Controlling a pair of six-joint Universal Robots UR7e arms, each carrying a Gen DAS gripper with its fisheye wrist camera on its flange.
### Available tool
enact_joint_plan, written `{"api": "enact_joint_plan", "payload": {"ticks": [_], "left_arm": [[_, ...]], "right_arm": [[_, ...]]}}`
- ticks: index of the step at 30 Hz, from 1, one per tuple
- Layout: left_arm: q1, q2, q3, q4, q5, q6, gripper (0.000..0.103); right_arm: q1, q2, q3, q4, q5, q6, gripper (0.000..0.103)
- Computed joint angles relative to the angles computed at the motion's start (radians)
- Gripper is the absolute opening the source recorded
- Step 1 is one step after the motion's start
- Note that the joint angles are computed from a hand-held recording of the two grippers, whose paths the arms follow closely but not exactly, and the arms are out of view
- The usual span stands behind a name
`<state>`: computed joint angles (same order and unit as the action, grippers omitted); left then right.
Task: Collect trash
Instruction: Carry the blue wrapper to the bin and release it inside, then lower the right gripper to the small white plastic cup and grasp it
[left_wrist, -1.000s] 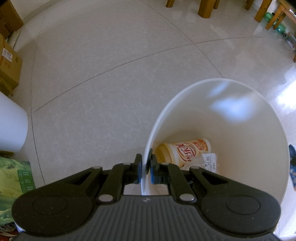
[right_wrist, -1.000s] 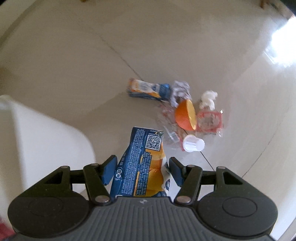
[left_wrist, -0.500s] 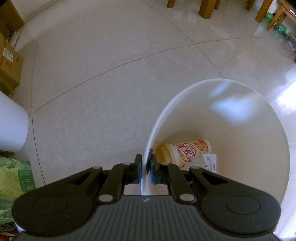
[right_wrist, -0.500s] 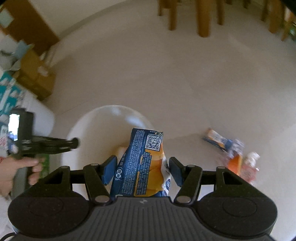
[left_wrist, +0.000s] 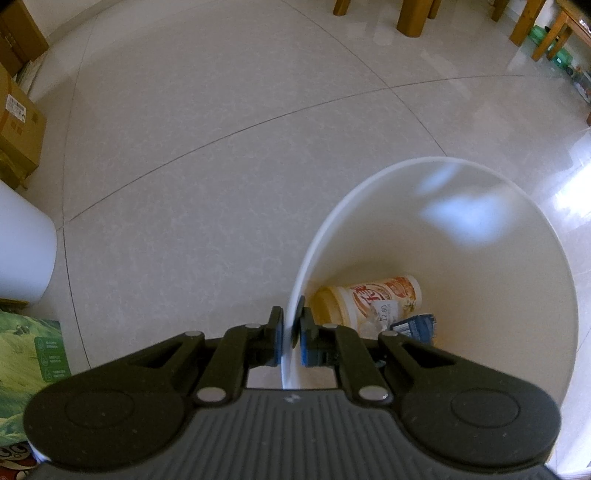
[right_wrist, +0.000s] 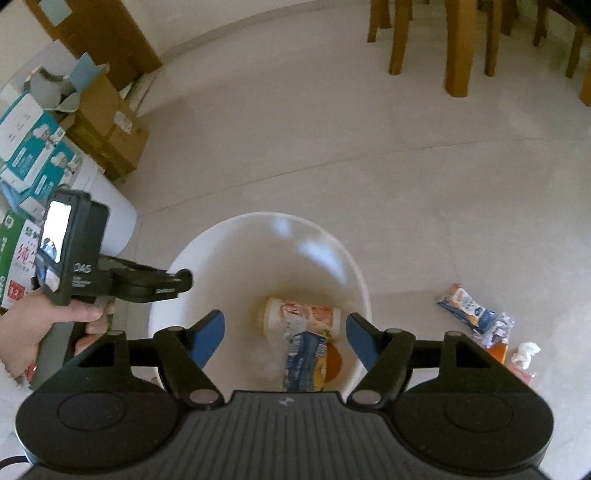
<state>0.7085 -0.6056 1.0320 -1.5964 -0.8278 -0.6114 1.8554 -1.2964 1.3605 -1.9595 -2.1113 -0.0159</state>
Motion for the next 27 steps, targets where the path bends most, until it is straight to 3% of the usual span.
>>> {"api": "enact_joint_plan", "payload": {"ticks": [12,27], "left_arm": [[0.000,-0.001,0.001,-0.001,-0.001,0.000,0.007],[0.000,0.001,0.000,0.002,0.003,0.000,0.007]], "right_arm": [[-0.084,-0.097,0.105,-0.085,-0.074,-0.001,0.080],[-0.355,-0.205,0.317,-0.234,-0.154,0.106,0.080]]}}
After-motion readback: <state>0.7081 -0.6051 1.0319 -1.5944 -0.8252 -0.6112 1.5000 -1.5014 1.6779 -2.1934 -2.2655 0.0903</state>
